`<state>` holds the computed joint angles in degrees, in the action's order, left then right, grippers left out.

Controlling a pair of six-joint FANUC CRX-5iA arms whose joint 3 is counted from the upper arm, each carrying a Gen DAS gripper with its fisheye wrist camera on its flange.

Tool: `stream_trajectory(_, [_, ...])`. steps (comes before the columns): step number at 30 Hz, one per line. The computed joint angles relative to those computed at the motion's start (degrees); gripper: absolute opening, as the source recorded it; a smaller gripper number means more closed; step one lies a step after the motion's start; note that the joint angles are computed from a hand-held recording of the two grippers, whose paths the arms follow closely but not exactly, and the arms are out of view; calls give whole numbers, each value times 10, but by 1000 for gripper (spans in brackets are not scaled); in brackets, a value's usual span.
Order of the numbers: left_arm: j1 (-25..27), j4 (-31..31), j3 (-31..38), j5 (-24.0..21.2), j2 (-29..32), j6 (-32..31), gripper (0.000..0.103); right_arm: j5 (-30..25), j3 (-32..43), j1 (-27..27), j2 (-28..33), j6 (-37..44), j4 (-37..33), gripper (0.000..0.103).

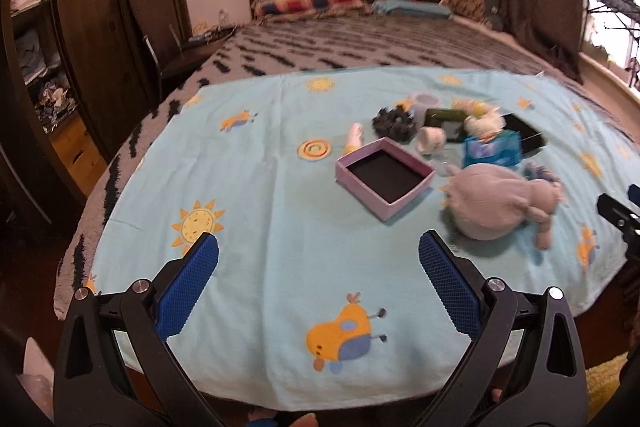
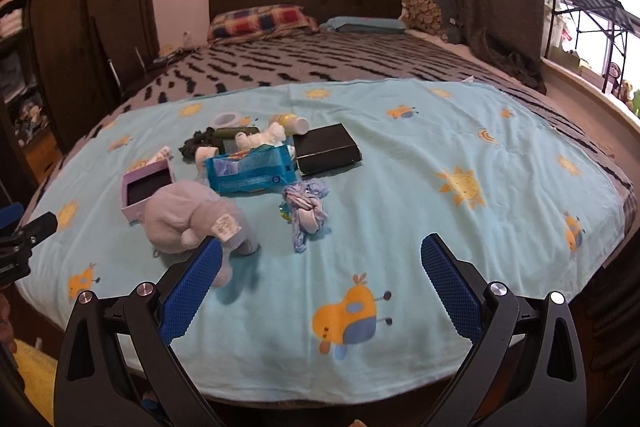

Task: Collect trash
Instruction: 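Grasp the pink box with the left tool while the right tool grasps the knotted sock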

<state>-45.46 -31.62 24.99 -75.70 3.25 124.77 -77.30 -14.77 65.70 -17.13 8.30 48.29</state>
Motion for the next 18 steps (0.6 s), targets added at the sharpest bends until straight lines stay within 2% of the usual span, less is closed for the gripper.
stream_trajectory(3, [30, 32, 17, -2, 24, -13, 91, 35, 1, -35, 3, 15, -31, 97])
stream_trajectory(7, [52, 63, 40, 15, 50, -45, 88, 68, -3, -59, 8, 41, -55, 75])
stream_trajectory(12, [65, 90, 68, 34, 83, -68, 84, 118, -17, -80, 8, 33, -51, 72])
stream_trajectory(16, [76, 109, 84, 35, 106, -80, 69, 154, -11, -98, 18, 62, -58, 69])
stream_trajectory(18, [83, 121, 87, 34, 115, -81, 62, 169, -7, -106, 23, 74, -67, 61])
